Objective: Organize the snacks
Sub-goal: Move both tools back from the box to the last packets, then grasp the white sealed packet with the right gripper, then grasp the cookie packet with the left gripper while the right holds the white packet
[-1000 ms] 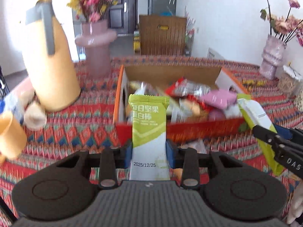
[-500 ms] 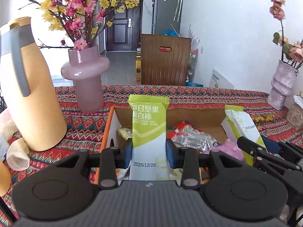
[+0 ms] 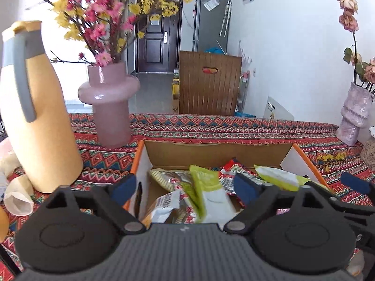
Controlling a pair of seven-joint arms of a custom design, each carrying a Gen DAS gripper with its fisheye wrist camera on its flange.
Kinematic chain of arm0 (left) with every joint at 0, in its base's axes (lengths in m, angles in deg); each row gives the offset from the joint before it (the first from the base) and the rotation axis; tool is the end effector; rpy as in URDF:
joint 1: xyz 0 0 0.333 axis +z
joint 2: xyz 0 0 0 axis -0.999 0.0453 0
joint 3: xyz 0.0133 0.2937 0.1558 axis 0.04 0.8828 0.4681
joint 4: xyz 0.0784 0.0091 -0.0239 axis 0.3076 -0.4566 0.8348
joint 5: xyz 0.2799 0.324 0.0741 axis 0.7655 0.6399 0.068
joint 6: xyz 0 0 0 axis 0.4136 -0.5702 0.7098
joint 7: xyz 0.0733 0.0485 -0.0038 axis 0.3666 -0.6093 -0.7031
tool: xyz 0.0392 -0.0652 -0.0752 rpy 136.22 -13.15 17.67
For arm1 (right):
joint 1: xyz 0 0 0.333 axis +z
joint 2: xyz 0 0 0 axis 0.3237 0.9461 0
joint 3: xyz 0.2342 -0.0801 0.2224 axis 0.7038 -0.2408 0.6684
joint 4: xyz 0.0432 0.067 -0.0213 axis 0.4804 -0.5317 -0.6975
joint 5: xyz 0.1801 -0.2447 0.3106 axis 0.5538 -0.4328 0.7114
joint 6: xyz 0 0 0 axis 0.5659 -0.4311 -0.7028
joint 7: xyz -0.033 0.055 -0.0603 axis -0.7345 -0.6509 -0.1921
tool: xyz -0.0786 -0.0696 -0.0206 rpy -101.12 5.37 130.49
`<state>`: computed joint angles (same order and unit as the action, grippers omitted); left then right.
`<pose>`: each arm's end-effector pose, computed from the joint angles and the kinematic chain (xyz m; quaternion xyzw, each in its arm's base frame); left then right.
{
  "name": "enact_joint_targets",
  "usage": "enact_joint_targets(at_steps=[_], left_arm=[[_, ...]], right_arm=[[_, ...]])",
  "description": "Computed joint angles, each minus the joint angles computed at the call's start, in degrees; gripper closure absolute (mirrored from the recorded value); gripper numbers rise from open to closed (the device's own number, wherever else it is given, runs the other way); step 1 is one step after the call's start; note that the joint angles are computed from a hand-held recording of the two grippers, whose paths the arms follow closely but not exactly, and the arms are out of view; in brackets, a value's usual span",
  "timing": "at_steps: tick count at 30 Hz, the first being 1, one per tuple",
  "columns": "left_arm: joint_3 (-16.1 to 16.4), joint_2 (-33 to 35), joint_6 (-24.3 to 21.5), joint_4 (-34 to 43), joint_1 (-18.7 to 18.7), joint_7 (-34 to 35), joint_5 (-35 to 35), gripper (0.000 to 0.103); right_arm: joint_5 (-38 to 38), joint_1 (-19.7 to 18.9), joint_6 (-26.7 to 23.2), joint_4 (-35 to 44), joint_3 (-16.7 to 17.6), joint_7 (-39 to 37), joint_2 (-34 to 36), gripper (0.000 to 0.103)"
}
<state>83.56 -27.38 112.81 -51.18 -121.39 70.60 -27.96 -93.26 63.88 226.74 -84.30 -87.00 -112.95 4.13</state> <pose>0.6942 -0.2663 0.3280 -0.5513 0.6801 -0.3875 0.2888 0.6863 0.4774 0.2574 -0.5450 0.6190 -0.3993 0.4005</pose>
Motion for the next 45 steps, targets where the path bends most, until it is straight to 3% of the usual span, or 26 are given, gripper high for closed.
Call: enact_joint_targets(at_steps=[4,9,11,15,20,25,28,32,34,38,41,45], left_arm=[[-0.18,-3.49,1.90,-5.12,-0.14,1.54,-1.11,0.000],[0.55,-8.00,0.98,-11.21,-1.30,4.86,-3.26,0.000],[-0.95,-9.85,0.92,-13.80,0.19,5.65,-2.86,0.000],[-0.97,-13.01,0.20,-19.24,-0.10,7.98,-3.28,0.000],[0.80,-16.02,-1.25,-24.95,-2.22,10.02,-4.77,0.000],[3.52,-18.16,-1.53,-29.70,-5.36,11.82,-6.65,0.000],[3.69,-19.06,-1.29,-31.94,-5.86,13.01,-7.59,0.000],[1.63,-20.11,-0.74,-33.60,-4.31,14.77,-9.10,0.000],[0.60,-20.40,-0.66,-33.77,-3.52,15.52,-9.92,0.000],[-2.10,-20.21,-1.19,-32.85,-1.13,15.59,-9.92,0.000],[-2.98,-19.34,-2.02,-31.28,-0.46,14.36,-8.94,0.000],[-3.90,-17.47,-4.17,-28.05,0.13,10.67,-6.50,0.000]], right_arm=[[-3.48,1.48,-0.24,-3.70,-0.18,1.80,-3.06,0.000],[-4.16,1.07,0.31,-6.86,3.34,-2.51,-6.22,0.000],[-3.88,0.84,1.35,-8.82,4.93,-4.72,-7.54,0.000],[-0.25,-0.01,4.02,-12.50,8.15,-9.75,-9.14,0.000],[0.64,0.69,9.29,-16.69,9.08,-8.62,-10.47,0.000],[1.88,1.87,9.95,-19.42,10.05,-8.30,-10.92,0.000],[2.07,2.49,11.03,-20.15,10.30,-8.45,-10.78,0.006],[4.35,2.92,10.92,-19.38,10.81,-11.99,-9.68,0.013],[6.66,3.06,11.09,-18.55,10.90,-15.15,-8.70,0.023],[6.39,5.41,12.23,-18.24,8.19,-16.38,-8.27,0.064],[1.48,7.16,12.98,-19.68,5.93,-11.46,-9.69,0.064],[-6.65,7.29,10.07,-22.98,5.40,-2.44,-12.86,0.064]])
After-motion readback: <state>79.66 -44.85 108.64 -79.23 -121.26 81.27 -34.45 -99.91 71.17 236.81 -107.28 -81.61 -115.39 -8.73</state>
